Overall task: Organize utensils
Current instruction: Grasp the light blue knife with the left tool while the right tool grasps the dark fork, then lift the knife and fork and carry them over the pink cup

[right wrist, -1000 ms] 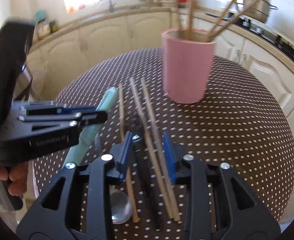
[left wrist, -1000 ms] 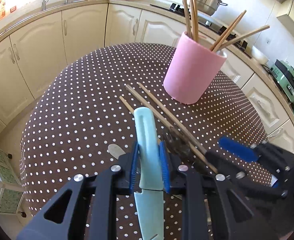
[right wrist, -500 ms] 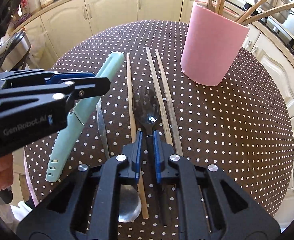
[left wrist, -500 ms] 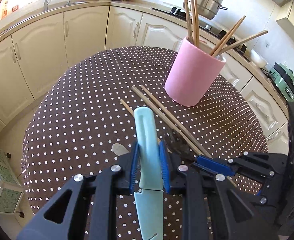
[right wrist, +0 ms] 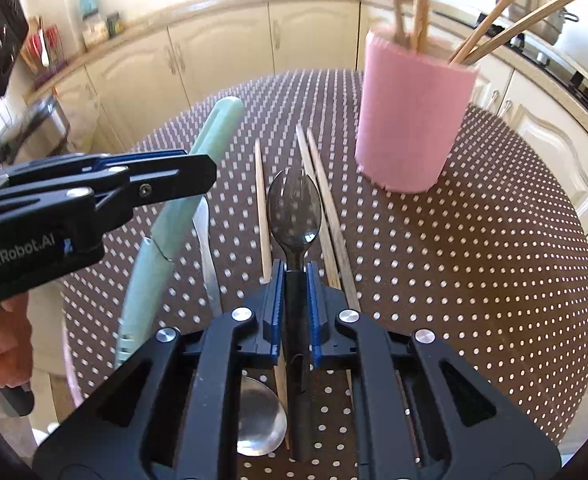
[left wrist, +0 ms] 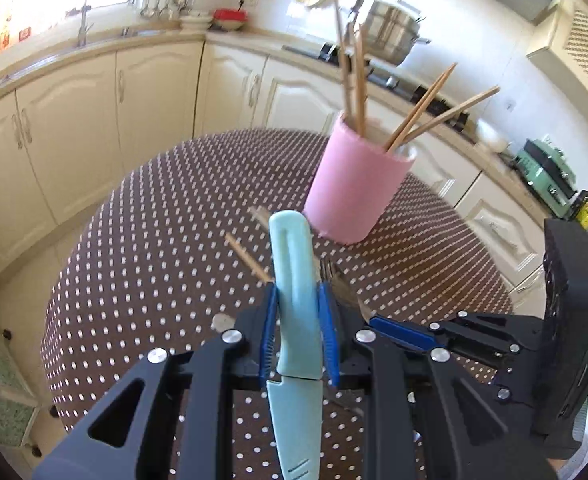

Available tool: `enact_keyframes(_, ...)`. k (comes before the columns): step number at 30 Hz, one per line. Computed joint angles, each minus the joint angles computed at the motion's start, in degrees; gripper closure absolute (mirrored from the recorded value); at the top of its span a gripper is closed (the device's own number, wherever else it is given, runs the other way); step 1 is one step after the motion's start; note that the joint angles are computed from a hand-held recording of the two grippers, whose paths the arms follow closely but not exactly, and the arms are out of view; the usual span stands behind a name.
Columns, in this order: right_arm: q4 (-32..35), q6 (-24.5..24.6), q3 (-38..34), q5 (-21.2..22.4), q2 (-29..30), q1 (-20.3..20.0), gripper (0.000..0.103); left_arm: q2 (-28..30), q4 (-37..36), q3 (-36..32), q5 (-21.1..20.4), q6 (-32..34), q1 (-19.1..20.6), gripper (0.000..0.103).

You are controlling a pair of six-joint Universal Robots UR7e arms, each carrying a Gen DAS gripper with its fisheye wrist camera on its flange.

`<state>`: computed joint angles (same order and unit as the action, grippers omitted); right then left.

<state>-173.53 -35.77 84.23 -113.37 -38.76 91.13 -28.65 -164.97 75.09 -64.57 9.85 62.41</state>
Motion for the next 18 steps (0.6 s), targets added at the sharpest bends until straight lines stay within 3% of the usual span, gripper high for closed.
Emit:
enact_keyframes(7, -9.75, 0.40, 5.34, 12.05, -4.19, -1.77, 0.092, -1.43, -6.41, 2.16, -4.46, 3.88, -0.93, 0.083)
enact_keyframes(18, -24.19, 0.60, 8.32, 24.68, -4.66, -3.60, 0.092, -1.38, -10.22, 1.64, -7.42, 5.75, -2.79, 0.083)
